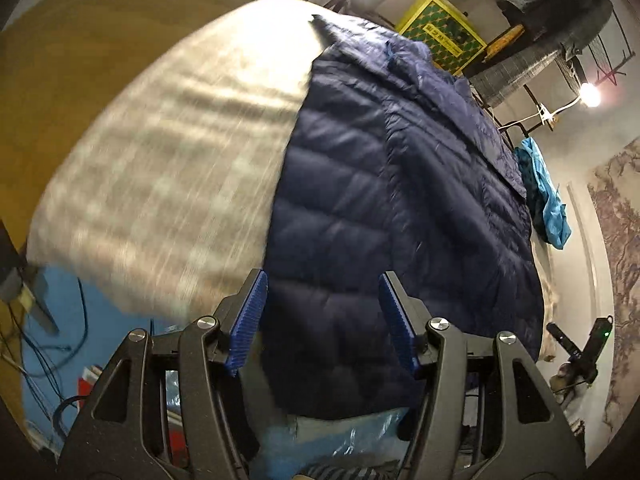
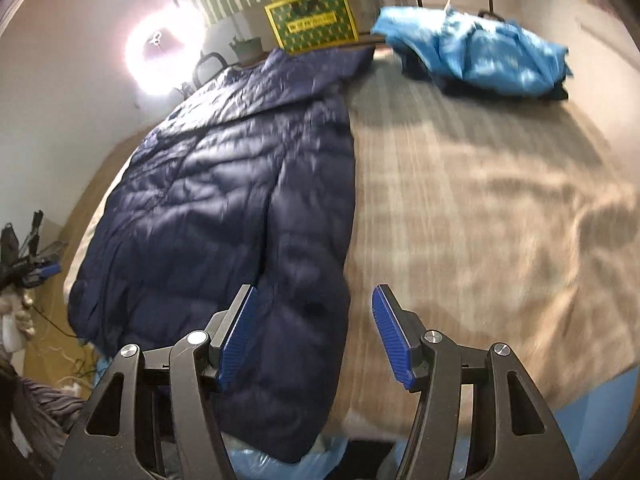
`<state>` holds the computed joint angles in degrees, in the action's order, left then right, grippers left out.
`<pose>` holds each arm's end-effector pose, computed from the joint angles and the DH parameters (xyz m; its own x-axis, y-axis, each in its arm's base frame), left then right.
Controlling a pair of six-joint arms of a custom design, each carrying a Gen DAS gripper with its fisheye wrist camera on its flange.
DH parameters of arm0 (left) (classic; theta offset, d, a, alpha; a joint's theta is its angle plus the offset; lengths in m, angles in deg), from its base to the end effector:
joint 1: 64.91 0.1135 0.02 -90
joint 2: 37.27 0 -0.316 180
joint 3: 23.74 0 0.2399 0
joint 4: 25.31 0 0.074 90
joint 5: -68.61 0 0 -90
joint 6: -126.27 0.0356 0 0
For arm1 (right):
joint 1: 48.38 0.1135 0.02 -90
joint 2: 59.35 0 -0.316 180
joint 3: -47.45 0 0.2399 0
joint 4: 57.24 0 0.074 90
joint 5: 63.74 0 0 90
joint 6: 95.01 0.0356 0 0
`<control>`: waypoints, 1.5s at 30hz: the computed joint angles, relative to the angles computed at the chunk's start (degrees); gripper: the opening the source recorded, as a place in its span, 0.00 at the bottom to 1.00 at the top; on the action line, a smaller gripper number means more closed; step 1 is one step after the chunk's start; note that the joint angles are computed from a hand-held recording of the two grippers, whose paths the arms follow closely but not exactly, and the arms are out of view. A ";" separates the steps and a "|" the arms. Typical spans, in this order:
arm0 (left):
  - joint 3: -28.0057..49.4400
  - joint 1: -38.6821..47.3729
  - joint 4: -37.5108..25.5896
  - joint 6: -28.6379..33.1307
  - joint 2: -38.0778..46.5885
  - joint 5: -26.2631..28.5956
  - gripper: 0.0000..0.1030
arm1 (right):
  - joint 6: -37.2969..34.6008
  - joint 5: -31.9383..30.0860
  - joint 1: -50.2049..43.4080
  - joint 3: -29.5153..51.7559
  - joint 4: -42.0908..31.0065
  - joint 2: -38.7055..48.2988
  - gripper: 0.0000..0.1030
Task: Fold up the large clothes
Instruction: 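Grasp the jacket hem with the left gripper while the right gripper grasps it too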
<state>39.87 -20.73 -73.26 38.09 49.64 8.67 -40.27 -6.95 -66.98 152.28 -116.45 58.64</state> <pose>0.1967 0.1663 0.2349 -0.6942 -0.6363 -0.3363 -0.4659 0.7535 -0.4639 0.4169 -0.1197 0.2390 -0.8008 -0.2401 -0.5486 -0.4319 0.8662 0.2514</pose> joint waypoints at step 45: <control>-10.13 13.80 -5.06 8.18 2.00 13.38 0.06 | -4.36 -2.35 -2.39 -10.73 -7.40 -2.09 0.04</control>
<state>29.74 -6.93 -78.32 46.26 51.65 22.05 -44.63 -9.29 -69.37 141.55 -123.84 56.55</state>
